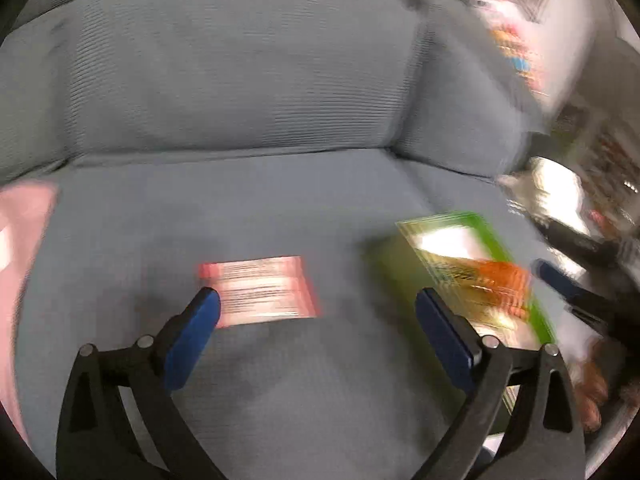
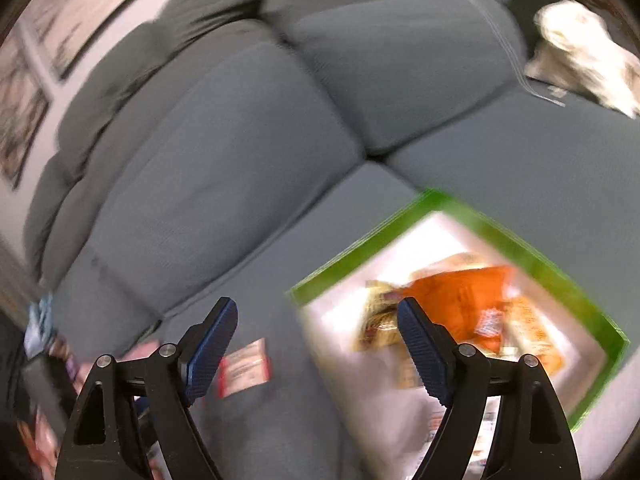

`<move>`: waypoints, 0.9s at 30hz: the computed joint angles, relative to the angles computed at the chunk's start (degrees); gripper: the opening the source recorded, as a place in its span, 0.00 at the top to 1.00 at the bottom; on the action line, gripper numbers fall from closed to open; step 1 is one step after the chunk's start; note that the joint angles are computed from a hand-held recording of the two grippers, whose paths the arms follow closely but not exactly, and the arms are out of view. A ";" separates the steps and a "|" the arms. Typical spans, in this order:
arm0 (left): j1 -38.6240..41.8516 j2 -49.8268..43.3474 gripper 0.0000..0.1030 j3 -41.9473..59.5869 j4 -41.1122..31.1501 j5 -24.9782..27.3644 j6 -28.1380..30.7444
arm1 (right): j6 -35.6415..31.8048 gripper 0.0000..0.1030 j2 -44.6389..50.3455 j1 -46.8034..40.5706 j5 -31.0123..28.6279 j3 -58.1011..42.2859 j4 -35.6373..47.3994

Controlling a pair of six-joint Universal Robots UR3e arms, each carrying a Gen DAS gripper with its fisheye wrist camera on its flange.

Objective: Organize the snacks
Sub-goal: 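Move the right gripper to the red-edged white packet and grasp it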

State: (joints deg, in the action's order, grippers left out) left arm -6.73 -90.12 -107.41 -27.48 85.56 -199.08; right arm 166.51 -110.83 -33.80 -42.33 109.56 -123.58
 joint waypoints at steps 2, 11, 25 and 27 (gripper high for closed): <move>3.91 0.81 0.05 -3.40 1.30 -0.51 -2.09 | 0.01 0.19 5.11 7.16 -2.29 -2.70 -1.28; 14.75 -6.78 0.06 -1.85 -6.67 -13.56 1.28 | 3.58 0.19 36.00 29.19 -14.08 -26.68 2.27; 12.49 -12.59 0.61 1.07 -3.39 -18.14 -1.35 | 7.74 0.40 50.87 34.67 -21.89 -39.78 4.69; 11.60 -12.26 0.63 1.23 -3.64 -16.95 0.10 | 6.28 0.48 49.89 34.78 -22.41 -38.56 4.13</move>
